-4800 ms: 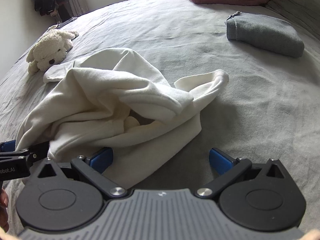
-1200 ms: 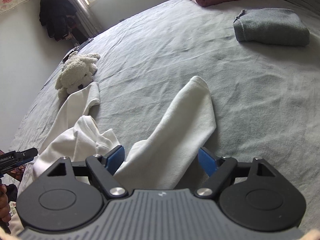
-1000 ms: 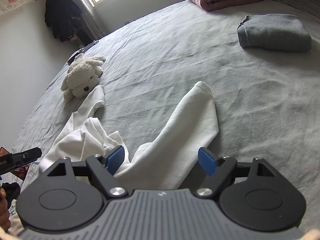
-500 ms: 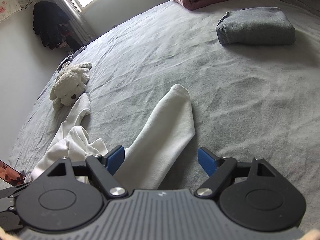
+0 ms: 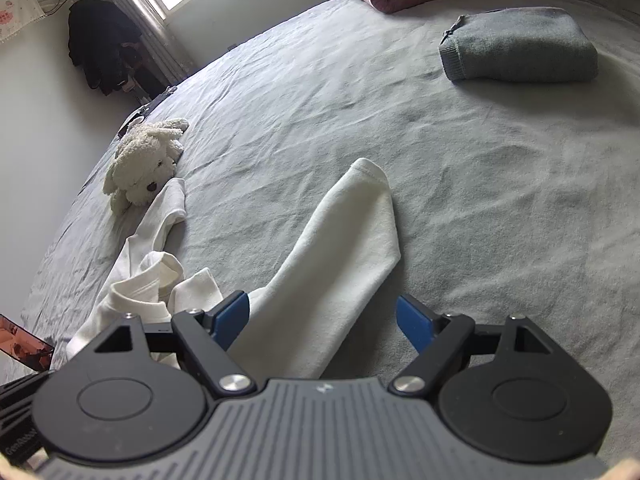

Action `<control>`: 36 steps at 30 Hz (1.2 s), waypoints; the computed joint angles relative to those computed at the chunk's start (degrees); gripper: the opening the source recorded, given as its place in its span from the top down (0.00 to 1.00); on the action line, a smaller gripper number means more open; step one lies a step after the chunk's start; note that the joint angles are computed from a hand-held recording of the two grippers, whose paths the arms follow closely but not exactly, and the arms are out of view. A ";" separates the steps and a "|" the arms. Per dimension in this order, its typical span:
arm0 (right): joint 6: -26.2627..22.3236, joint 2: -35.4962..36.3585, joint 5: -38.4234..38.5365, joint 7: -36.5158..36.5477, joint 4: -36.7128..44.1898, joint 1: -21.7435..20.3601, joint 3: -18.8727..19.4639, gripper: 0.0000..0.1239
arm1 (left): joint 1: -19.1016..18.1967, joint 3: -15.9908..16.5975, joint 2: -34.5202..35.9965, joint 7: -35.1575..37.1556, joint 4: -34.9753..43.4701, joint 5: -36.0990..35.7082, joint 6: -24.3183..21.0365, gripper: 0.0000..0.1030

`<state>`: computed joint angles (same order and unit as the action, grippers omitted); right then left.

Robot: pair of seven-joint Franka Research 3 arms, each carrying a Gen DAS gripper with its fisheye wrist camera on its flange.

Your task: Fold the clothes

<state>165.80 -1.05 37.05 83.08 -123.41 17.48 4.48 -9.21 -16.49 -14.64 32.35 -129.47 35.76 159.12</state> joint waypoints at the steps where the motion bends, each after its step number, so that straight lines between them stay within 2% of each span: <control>1: 0.16 0.00 2.07 -2.38 0.22 0.31 0.14 0.32 | 0.28 0.24 -1.58 -0.64 -1.22 0.15 0.16 0.95; 6: -2.06 0.00 10.94 -13.08 1.65 1.68 0.69 0.32 | 2.23 0.71 -8.98 -2.62 -6.85 -0.37 0.33 0.95; 9: -2.95 1.06 10.56 -15.12 2.71 2.08 1.10 0.32 | 2.60 1.76 -12.38 -2.34 -10.04 -2.63 0.47 0.95; 19: -5.82 6.98 -2.36 -7.15 9.17 2.59 2.14 0.32 | 2.47 5.75 -23.02 1.29 -20.72 -11.51 0.46 0.95; 23: -7.42 9.18 -7.51 -4.59 13.00 3.35 2.54 0.32 | 3.72 6.61 -26.34 2.56 -23.78 -13.79 0.73 0.95; 28: -10.24 13.04 -10.58 -3.14 19.22 3.93 3.10 0.32 | 6.42 6.89 -29.00 3.08 -26.26 -15.03 1.28 0.96; 32: -14.29 16.32 -9.82 -1.47 24.78 3.93 3.86 0.32 | 8.83 6.97 -28.86 2.59 -27.28 -15.60 2.57 0.96; 36: -17.22 20.33 -9.84 0.81 30.95 4.71 4.30 0.32 | 9.02 8.29 -27.60 3.64 -28.04 -16.66 4.37 0.96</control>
<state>148.58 19.28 27.21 83.88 -92.46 22.19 8.78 -0.19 -8.20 -42.24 35.99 -157.51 19.10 163.49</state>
